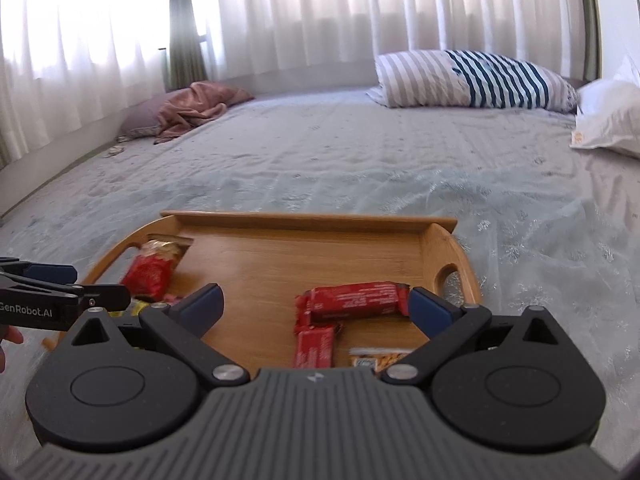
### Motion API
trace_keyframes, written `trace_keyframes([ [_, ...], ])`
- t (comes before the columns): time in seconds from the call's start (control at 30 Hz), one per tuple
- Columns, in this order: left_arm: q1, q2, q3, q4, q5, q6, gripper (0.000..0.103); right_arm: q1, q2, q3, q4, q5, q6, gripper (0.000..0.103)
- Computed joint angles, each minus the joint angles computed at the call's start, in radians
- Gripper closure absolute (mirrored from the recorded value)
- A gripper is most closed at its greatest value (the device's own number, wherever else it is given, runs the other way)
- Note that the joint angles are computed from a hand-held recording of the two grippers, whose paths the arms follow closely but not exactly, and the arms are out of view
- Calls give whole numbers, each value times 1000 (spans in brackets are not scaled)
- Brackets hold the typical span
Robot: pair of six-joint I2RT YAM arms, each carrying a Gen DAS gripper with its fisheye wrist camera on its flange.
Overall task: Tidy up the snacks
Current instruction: 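Withdraw both tools from the tray back toward the snack pile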
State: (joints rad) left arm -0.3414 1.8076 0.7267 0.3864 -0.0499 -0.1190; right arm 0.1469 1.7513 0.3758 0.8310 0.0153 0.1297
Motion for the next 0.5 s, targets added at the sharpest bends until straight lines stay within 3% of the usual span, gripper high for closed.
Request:
trace_keyframes([
  [0.3, -22, -144, -193, 85, 16, -21, 6, 91, -16, -175, 233, 59, -8, 0],
  [0.5, -79, -202, -281, 131, -73, 46, 6, 170, 35, -265, 385, 120, -32, 0],
])
